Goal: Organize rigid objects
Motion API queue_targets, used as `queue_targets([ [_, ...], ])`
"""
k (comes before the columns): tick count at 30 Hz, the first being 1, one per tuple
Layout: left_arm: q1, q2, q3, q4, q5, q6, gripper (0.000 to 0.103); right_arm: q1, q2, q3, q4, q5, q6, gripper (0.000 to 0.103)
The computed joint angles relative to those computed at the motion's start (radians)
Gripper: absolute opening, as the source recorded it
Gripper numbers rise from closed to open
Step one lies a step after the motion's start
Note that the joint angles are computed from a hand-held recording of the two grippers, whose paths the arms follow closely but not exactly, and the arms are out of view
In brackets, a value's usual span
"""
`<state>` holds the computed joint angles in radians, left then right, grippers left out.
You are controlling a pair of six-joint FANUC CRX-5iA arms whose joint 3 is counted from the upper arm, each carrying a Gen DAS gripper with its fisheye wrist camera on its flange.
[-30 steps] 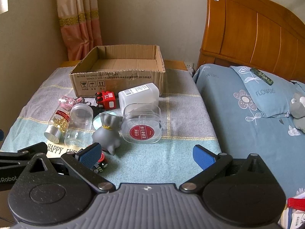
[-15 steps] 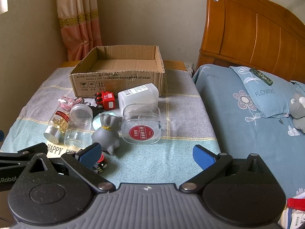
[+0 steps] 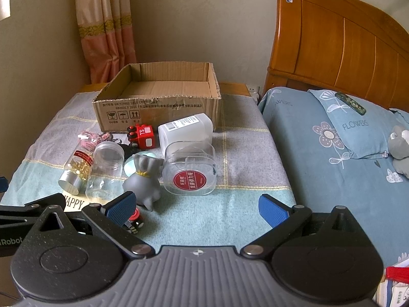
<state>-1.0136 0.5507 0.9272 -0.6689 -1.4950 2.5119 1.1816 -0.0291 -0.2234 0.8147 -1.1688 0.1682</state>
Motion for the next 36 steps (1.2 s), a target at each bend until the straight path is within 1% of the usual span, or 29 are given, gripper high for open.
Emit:
queue_targets([
  [4,0.008,-0.008,-0.019,0.011,0.022,0.0,0.102,-0.005,-0.001,-0.005,0.003,0.01,-0.001,0.103],
  [11,0.031,-0.034,-0.072,0.039,0.092,0.013,0.102,-0.024,0.003,-0.014,0.021,0.048,0.004,0.103],
  [19,0.056,-0.043,-0.1,0.058,0.134,-0.012,0.102,-0.054,-0.001,-0.034,0.034,0.122,0.032,0.103],
  [25,0.096,-0.096,-0.211,0.094,0.246,-0.004,0.102,-0.083,-0.015,-0.068,0.034,0.202,0.085,0.103],
  [29,0.132,-0.121,-0.271,0.137,0.285,-0.037,0.102,-0.112,-0.035,-0.105,0.024,0.259,0.128,0.103],
  [31,0.151,-0.135,-0.305,0.164,0.308,-0.068,0.102,-0.125,-0.039,-0.114,0.003,0.274,0.153,0.103],
  [36,0.178,-0.164,-0.371,0.189,0.346,-0.118,0.102,-0.146,-0.046,-0.134,-0.063,0.312,0.22,0.103],
])
